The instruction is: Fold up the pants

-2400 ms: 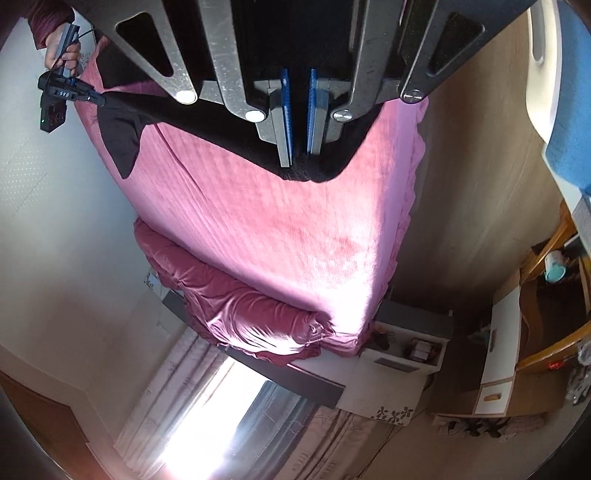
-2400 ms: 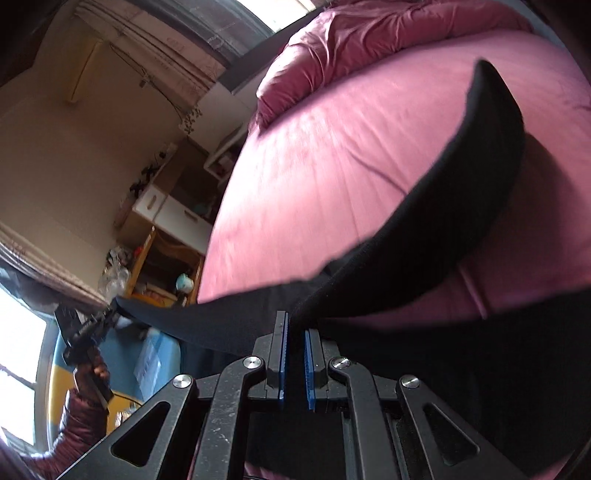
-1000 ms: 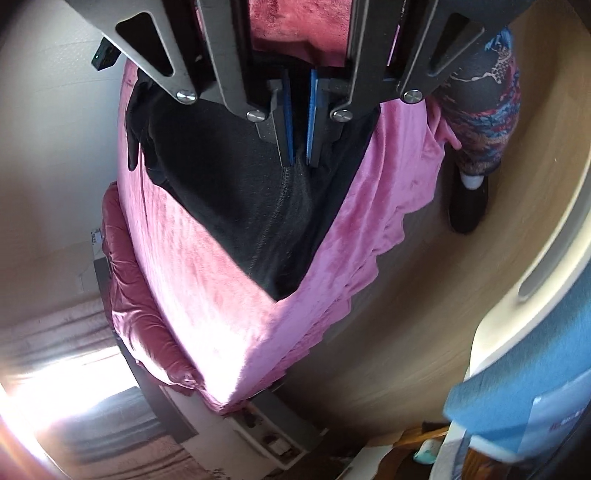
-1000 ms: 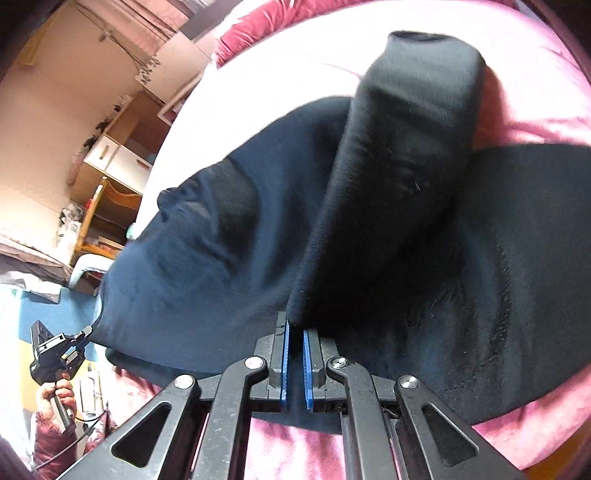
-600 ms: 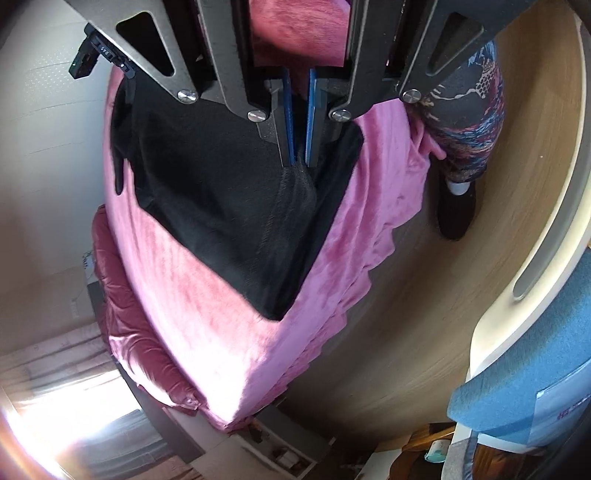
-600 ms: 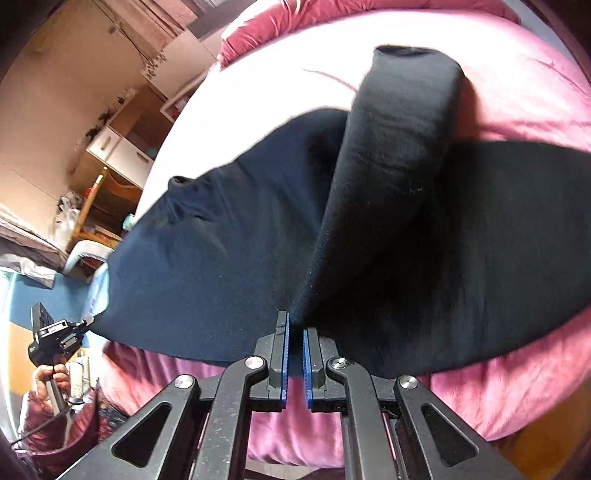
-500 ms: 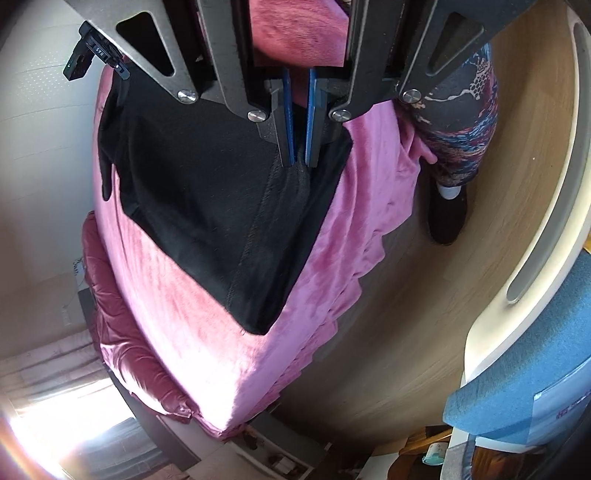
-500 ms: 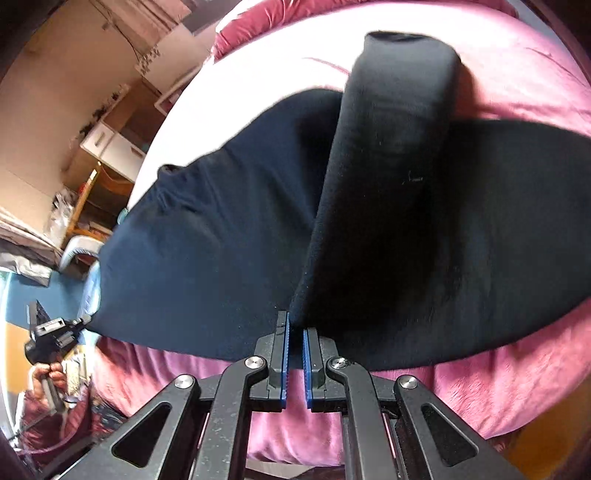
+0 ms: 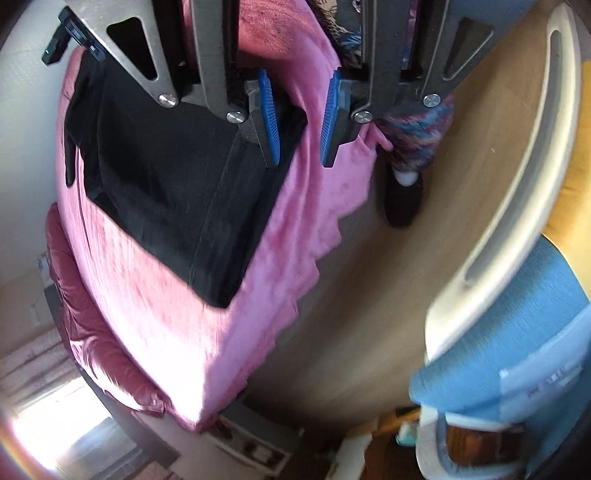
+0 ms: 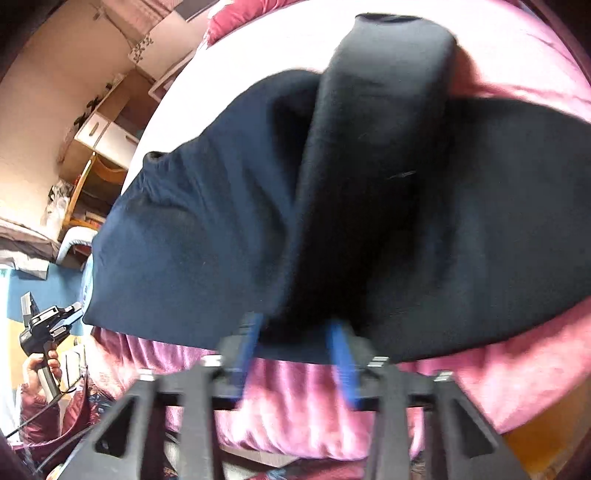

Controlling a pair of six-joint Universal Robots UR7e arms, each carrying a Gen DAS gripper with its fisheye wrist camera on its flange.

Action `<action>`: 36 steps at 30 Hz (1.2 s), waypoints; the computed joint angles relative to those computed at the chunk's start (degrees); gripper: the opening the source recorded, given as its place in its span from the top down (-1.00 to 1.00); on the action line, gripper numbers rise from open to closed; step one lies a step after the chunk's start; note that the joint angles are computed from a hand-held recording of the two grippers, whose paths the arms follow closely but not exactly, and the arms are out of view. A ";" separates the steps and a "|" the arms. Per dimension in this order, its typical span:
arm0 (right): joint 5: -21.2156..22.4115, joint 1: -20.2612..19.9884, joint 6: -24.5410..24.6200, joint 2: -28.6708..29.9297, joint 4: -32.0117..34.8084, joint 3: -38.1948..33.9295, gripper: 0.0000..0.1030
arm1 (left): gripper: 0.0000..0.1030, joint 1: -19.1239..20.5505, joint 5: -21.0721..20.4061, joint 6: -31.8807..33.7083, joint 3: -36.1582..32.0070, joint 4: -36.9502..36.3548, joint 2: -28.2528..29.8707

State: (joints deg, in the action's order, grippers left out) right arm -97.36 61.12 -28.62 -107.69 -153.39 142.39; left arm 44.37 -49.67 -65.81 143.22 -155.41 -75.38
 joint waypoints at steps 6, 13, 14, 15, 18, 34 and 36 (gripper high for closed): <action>-5.42 4.26 2.13 -1.60 -4.59 -5.17 0.06 | 0.53 -4.64 4.29 6.71 -1.88 -4.68 2.60; -14.61 13.41 6.71 15.34 -12.71 -19.46 0.06 | 0.53 -5.83 -7.12 29.05 -10.81 -18.27 20.39; -16.05 14.43 7.55 18.26 -12.73 -21.82 0.06 | 0.53 -5.83 -9.50 31.59 -12.34 -19.28 22.93; -18.12 15.49 8.01 21.40 -13.03 -24.23 0.06 | 0.53 -5.85 -11.22 33.29 -13.64 -19.52 24.84; -25.35 17.85 9.05 31.05 -11.76 -32.50 0.06 | 0.53 -5.92 -15.19 36.77 -16.64 -19.43 28.97; -29.53 15.16 6.89 33.03 -14.17 -36.85 0.88 | 0.53 -4.78 -20.58 37.04 -19.41 -15.25 32.46; -24.95 14.23 7.22 27.79 -15.91 -33.64 0.88 | 0.53 -4.91 -20.34 37.38 -19.73 -15.38 32.88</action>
State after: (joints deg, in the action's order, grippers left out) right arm -122.31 75.35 -21.40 -79.90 -169.31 108.75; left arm 39.47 -70.01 -28.42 123.49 -170.79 -42.50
